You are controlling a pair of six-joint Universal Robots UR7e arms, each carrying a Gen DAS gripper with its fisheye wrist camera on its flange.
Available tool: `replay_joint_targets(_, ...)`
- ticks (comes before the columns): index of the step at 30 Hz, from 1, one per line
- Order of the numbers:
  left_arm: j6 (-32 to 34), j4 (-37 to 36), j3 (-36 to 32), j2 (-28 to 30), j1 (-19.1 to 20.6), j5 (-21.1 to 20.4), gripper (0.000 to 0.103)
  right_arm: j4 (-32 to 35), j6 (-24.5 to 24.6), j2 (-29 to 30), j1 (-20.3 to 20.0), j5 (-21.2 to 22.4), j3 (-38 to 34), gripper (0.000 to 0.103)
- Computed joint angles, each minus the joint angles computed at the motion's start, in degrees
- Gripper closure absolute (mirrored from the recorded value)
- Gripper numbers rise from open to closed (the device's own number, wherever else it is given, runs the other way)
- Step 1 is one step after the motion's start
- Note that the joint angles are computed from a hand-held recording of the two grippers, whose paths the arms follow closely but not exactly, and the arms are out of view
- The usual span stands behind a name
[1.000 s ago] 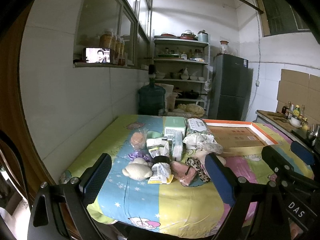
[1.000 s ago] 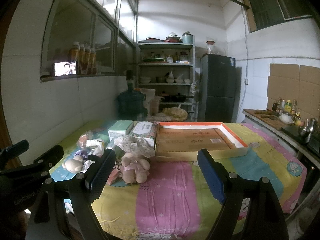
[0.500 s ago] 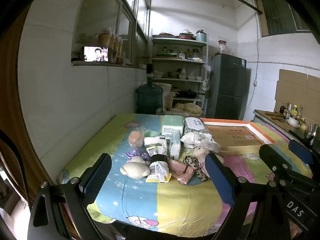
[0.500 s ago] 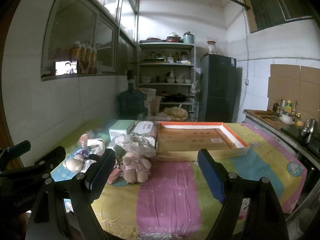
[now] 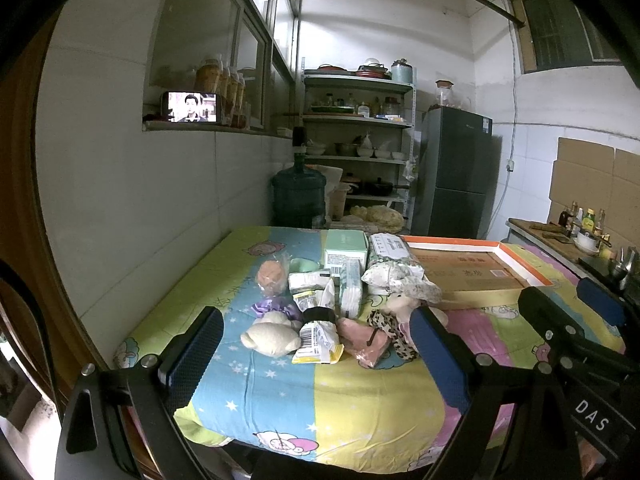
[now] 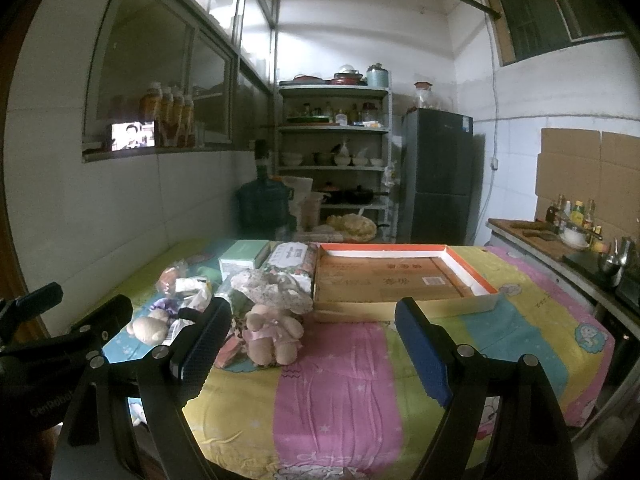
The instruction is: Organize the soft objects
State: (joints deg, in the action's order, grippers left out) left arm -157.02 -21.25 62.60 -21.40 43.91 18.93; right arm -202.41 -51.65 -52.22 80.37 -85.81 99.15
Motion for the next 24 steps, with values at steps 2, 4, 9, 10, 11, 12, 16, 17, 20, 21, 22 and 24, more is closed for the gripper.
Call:
replay_joint_targets(2, 0.04, 0.05, -0.08, 0.06, -0.02, -0.06, 0.008, 0.02, 0.01, 0.01, 0.02, -0.05, -0.02, 0.018)
replay_joint_targets(4, 0.3, -0.27, 0.03, 0.04, -0.04, -0.2, 0.008, -0.06, -0.01, 0.0, 0.01, -0.05, 0.05, 0.018)
replay_joint_targets(9, -1.3, 0.08, 0.57, -0.14, 0.35, 0.24, 0.008, -0.37, -0.16, 0.28, -0.06, -0.29, 0.12, 0.018)
replay_joint_targets(10, -1.77, 0.49, 0.55, -0.2, 0.51, 0.31, 0.008, -0.56, -0.29, 0.72, -0.14, -0.31, 0.06, 0.018)
replay_joint_targets(11, -2.37, 0.92, 0.53, -0.2, 0.65, 0.35, 0.008, -0.5, -0.33, 0.82, -0.17, -0.33, 0.02, 0.018)
replay_joint_targets(12, -3.12, 1.48, 0.59, -0.28, 0.82, 0.53, 0.008, -0.25, -0.39, 1.08, -0.19, -0.5, -0.25, 0.018)
replay_joint_targets(16, -5.6, 3.12, 1.4, -0.85, 1.85, 2.01, 0.008, 1.85, -0.91, 1.84, -0.5, -0.75, -1.36, 0.018)
replay_joint_targets(17, -6.24, 3.68, 1.35, -0.8, 2.12, 2.32, 0.008, 2.34, -0.97, 2.01, -0.54, -0.81, -1.69, 0.018)
replay_joint_targets(20, -7.9, 5.46, 2.25, -2.14, 3.73, 4.25, 0.008, 4.56, -1.1, 2.39, -0.73, -0.98, -2.8, 0.018)
replay_joint_targets(21, -8.25, 5.81, 2.21, -2.21, 4.04, 4.6, 0.008, 5.3, -1.07, 2.63, -0.87, -0.86, -3.31, 0.018)
replay_joint_targets(22, -8.81, 6.32, 2.16, -2.29, 4.47, 5.16, 0.008, 6.12, -1.02, 2.88, -1.03, -0.67, -3.91, 0.018)
replay_joint_targets(24, -9.93, 7.7, 1.64, -2.27, 5.25, 6.04, 0.008, 7.38, -1.13, 3.45, -1.23, -0.34, -4.92, 0.018)
